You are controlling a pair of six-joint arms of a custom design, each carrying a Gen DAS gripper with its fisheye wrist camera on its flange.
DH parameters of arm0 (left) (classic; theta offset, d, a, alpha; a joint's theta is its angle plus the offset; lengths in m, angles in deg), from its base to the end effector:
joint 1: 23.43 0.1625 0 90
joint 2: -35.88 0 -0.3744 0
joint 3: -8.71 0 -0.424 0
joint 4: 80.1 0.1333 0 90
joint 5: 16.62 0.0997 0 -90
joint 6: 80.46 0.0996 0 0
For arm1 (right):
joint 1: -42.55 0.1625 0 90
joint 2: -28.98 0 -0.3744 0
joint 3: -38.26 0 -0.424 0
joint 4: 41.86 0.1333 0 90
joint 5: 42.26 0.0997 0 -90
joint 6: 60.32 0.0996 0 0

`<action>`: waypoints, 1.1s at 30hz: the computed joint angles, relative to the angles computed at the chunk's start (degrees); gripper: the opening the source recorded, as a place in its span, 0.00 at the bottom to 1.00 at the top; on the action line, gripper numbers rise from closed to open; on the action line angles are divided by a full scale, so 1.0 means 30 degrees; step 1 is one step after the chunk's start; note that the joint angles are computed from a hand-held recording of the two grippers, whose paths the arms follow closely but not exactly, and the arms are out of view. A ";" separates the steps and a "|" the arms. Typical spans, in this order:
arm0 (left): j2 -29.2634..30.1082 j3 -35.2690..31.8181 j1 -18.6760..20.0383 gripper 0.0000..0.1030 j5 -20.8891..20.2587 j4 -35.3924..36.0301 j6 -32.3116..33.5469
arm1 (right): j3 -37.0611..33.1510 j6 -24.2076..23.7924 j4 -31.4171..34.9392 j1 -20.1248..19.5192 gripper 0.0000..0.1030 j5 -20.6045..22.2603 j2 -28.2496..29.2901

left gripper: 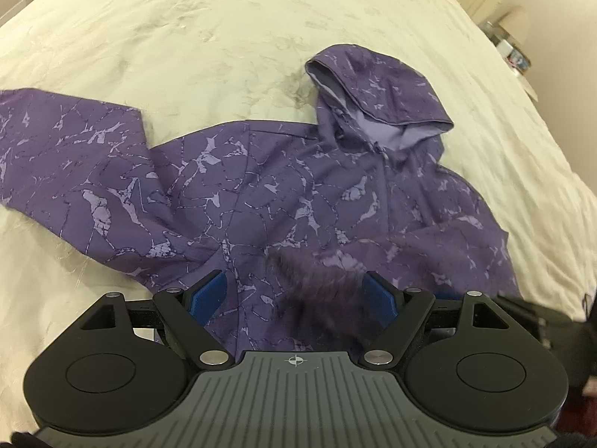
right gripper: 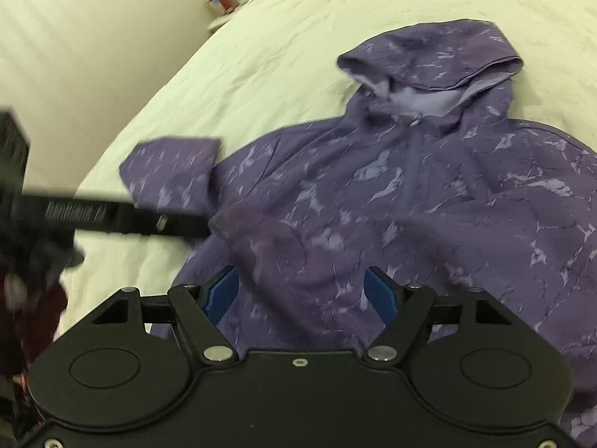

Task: Fold large clothes

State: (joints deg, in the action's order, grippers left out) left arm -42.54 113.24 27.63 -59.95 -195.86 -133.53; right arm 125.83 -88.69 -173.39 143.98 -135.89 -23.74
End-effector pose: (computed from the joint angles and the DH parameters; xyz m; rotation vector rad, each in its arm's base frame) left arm -0.1889 -0.5611 0.2737 -0.3000 2.4472 -0.7599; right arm 0.2603 -0.6466 0.1310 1.0354 -2.8769 0.1622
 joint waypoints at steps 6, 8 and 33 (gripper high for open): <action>0.0319 0.0239 0.0456 0.77 -0.1342 -0.1668 0.0522 | 0.0953 0.0563 -0.0702 -0.0465 0.74 -0.1380 -0.1056; 0.0955 -0.0349 0.0596 0.77 -0.1158 0.0117 -0.0092 | 0.1135 0.0977 -0.0874 -0.0696 0.74 -0.1830 -0.1452; 0.1363 -0.0533 0.0487 0.13 0.3785 0.0795 0.1330 | -0.0974 0.2285 -0.3243 -0.2458 0.76 -0.5124 -0.1528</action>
